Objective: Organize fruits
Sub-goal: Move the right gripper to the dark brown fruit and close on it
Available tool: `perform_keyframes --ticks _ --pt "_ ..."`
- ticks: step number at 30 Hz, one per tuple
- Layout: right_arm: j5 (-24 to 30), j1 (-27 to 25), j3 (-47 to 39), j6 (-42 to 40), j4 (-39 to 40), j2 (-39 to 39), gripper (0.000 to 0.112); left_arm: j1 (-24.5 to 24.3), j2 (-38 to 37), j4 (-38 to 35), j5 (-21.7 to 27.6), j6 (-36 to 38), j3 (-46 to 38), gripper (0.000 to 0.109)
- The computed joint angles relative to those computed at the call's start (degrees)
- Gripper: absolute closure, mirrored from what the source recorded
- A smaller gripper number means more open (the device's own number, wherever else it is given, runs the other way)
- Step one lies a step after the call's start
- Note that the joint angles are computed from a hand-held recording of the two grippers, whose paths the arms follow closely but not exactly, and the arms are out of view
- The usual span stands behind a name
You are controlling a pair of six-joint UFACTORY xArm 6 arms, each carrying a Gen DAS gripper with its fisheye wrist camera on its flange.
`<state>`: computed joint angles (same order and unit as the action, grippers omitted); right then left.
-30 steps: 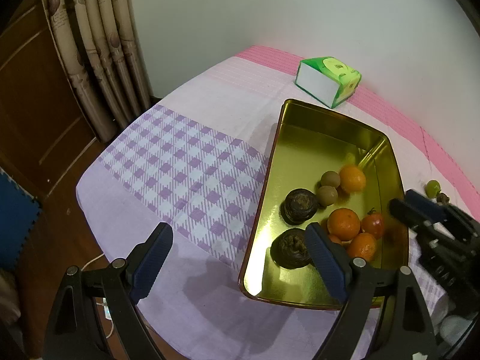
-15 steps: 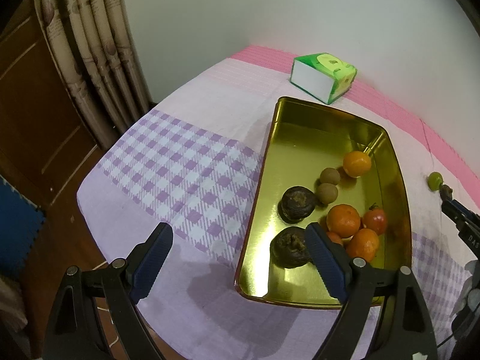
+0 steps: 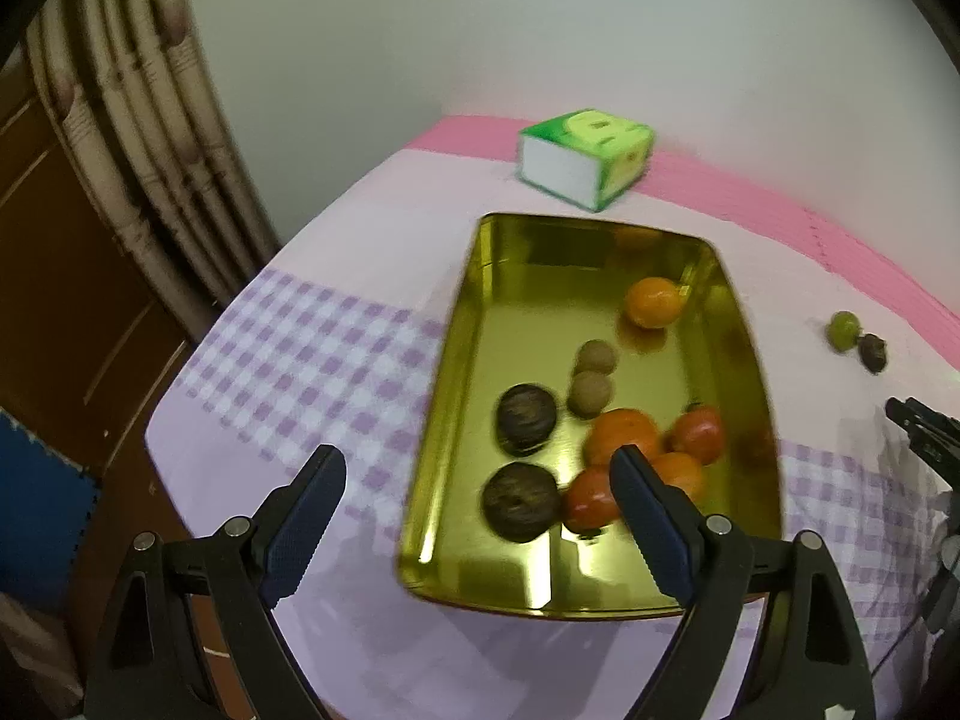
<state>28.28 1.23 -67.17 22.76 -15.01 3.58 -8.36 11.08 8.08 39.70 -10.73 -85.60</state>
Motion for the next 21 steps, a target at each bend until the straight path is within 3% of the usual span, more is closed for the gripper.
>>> perform_keyframes --ticks 10,21 --pt "-2.1 -3.3 2.7 -2.7 2.8 -1.5 0.063 -6.2 4.7 -1.7 2.8 4.9 -8.1 0.021" --pt "-3.2 -0.8 -2.9 -9.8 9.8 3.6 0.060 -11.4 7.2 -4.8 5.5 8.8 -10.8 0.021"
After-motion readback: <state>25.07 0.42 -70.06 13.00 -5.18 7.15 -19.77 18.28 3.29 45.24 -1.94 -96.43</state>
